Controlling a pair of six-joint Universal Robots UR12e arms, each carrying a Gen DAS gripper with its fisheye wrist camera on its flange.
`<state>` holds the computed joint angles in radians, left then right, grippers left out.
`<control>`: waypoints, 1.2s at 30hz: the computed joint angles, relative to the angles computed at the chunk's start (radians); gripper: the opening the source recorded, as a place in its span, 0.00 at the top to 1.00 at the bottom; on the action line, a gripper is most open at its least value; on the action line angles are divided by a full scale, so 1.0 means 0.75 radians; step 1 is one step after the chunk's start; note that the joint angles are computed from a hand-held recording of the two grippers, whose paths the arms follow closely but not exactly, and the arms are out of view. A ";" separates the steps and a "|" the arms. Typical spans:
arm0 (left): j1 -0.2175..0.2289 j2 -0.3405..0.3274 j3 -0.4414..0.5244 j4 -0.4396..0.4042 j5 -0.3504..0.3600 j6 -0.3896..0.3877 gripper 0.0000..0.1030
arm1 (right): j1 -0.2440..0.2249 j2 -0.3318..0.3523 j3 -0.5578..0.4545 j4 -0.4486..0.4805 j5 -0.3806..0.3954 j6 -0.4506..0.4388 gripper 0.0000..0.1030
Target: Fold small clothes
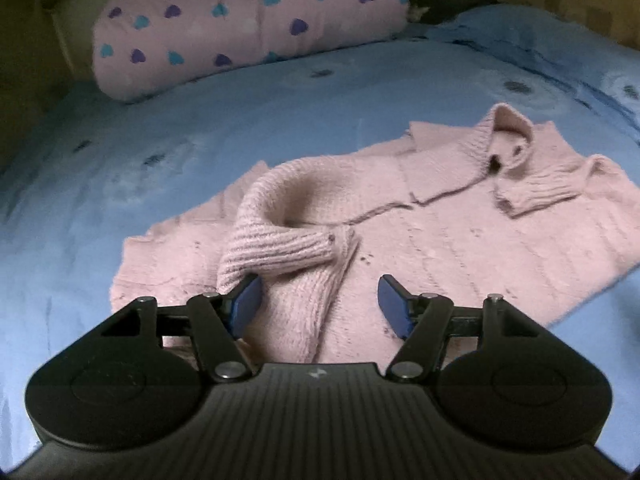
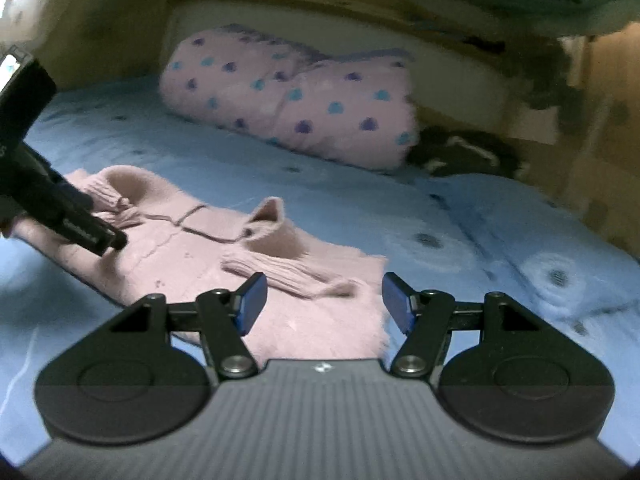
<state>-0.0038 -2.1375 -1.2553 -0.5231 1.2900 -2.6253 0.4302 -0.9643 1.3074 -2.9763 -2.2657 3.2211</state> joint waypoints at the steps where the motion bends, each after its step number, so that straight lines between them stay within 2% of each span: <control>1: -0.003 -0.002 0.000 0.008 0.009 0.005 0.38 | -0.007 0.008 -0.026 0.049 0.020 0.002 0.37; 2: -0.006 -0.005 -0.002 0.026 0.025 0.020 0.41 | -0.010 0.015 -0.051 0.095 0.025 -0.013 0.37; 4: -0.012 -0.012 -0.003 0.067 0.061 0.046 0.65 | -0.013 0.026 -0.058 0.059 0.028 -0.105 0.37; 6: -0.007 -0.017 0.007 0.082 0.069 0.051 0.80 | -0.017 0.033 -0.065 0.050 0.031 -0.124 0.37; 7: 0.000 -0.016 0.010 0.083 0.055 0.041 0.85 | -0.021 0.033 -0.067 0.066 0.039 -0.107 0.37; 9: 0.015 -0.016 0.017 0.113 0.034 0.014 0.87 | -0.033 0.029 -0.060 0.091 0.086 -0.087 0.37; 12: 0.027 -0.029 0.027 0.229 0.039 -0.018 0.87 | -0.044 0.033 -0.069 0.145 0.125 -0.082 0.37; 14: 0.021 -0.054 0.046 0.324 0.112 -0.007 0.87 | -0.048 0.041 -0.081 0.155 0.137 -0.123 0.37; 15: 0.018 -0.067 0.065 0.335 0.143 -0.006 0.87 | -0.050 0.047 -0.090 0.157 0.142 -0.144 0.37; 18: 0.020 -0.103 0.125 0.304 0.173 -0.034 0.86 | -0.061 0.058 -0.116 0.200 0.156 -0.150 0.37; 22: 0.032 -0.121 0.144 0.289 0.144 -0.094 0.84 | -0.070 0.072 -0.133 0.238 0.162 -0.076 0.37; 26: 0.034 -0.141 0.165 0.284 0.148 -0.082 0.79 | -0.077 0.090 -0.144 0.224 0.163 -0.047 0.37; 31: 0.040 -0.145 0.169 0.297 0.151 -0.115 0.53 | -0.078 0.126 -0.188 0.215 0.136 -0.085 0.37; 34: 0.041 -0.151 0.180 0.292 0.177 -0.134 0.49 | -0.072 0.148 -0.220 0.210 0.112 -0.159 0.37; 36: 0.030 -0.162 0.189 0.306 0.262 -0.115 0.44 | -0.072 0.156 -0.234 0.213 0.111 -0.192 0.37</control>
<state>0.0188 -2.2588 -1.1133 -0.2937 1.4865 -2.7117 0.3764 -0.8476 1.1319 -2.8165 -2.1821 3.0772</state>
